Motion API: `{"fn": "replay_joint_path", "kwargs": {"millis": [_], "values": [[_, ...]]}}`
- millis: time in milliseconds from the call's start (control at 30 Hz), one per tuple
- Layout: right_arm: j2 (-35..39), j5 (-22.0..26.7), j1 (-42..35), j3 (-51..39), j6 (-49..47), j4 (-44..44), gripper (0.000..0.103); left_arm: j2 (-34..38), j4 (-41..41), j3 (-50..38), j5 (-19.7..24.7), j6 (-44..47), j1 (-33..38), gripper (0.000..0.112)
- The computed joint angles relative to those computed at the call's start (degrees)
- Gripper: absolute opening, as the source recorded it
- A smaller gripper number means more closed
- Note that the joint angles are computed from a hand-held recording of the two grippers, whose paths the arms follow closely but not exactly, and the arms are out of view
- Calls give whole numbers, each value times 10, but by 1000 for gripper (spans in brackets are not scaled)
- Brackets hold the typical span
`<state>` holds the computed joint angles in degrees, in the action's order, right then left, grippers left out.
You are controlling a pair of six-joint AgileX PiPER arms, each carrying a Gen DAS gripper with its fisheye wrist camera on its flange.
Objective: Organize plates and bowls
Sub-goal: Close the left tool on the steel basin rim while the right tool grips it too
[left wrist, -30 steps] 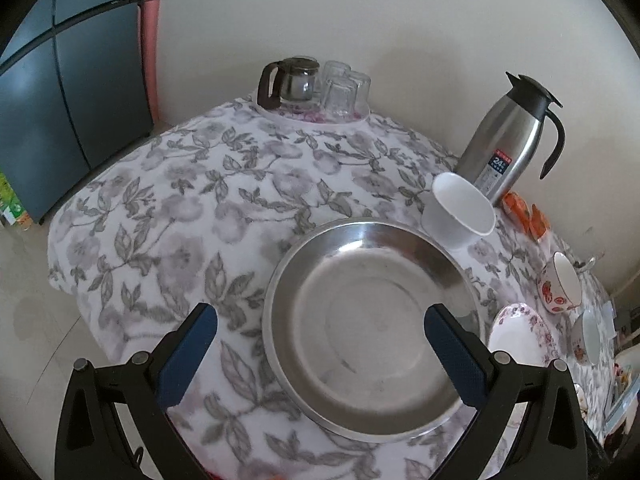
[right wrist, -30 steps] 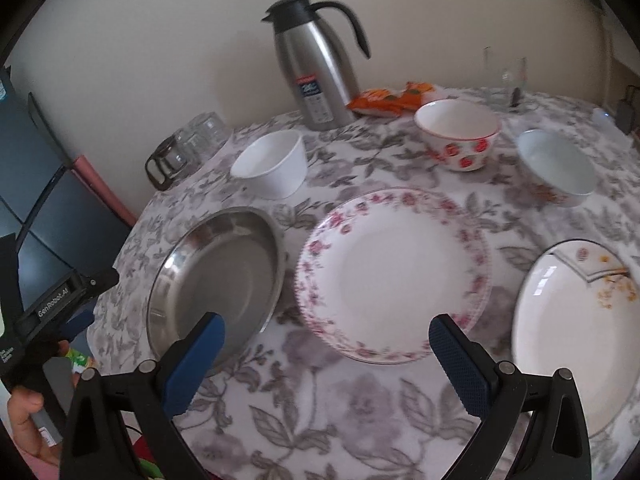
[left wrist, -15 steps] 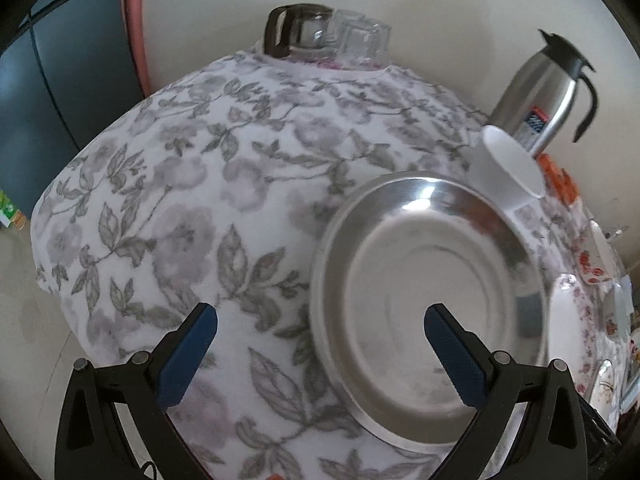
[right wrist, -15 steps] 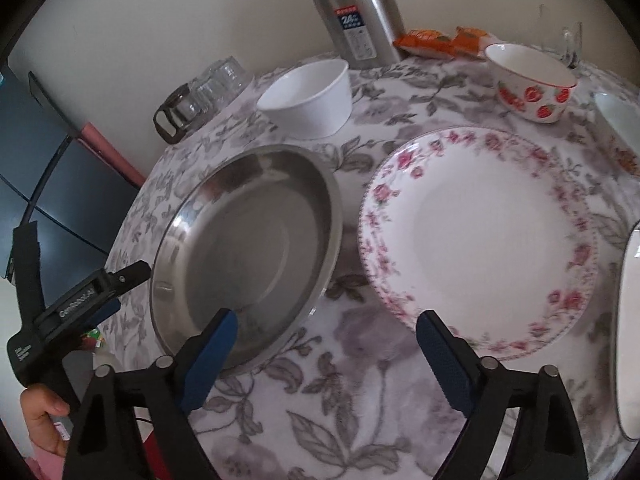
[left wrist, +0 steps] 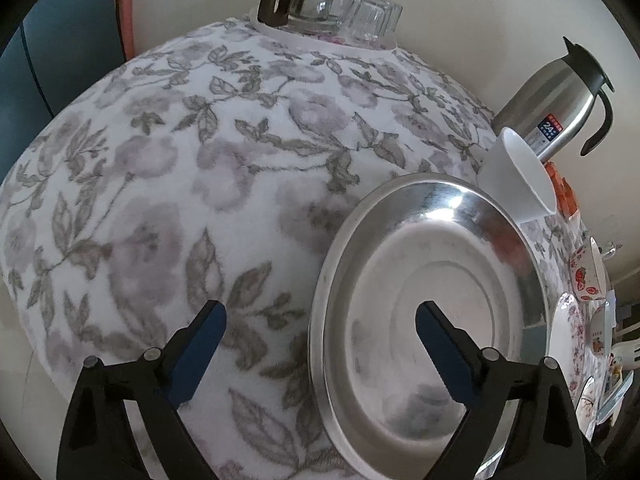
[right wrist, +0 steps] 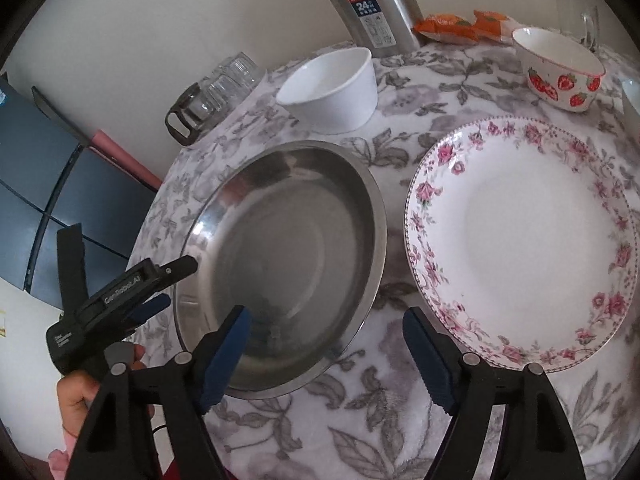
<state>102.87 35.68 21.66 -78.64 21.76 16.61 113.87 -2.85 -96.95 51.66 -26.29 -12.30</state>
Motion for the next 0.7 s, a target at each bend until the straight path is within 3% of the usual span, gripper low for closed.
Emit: {"fn": "replay_joint_path", "kwargs": {"millis": [267, 367, 500, 700], "values": [[44, 0, -21, -19, -24, 49, 59, 31, -24, -29, 8, 24, 8, 84], [54, -3, -24, -24, -9, 36, 46, 39, -26, -37, 9, 25, 10, 80], [57, -11, -22, -30, 11, 14, 40, 47, -22, -48, 9, 18, 12, 73], [62, -4, -16, -46, 31, -14, 30, 43, -37, -40, -3, 32, 20, 46]]}}
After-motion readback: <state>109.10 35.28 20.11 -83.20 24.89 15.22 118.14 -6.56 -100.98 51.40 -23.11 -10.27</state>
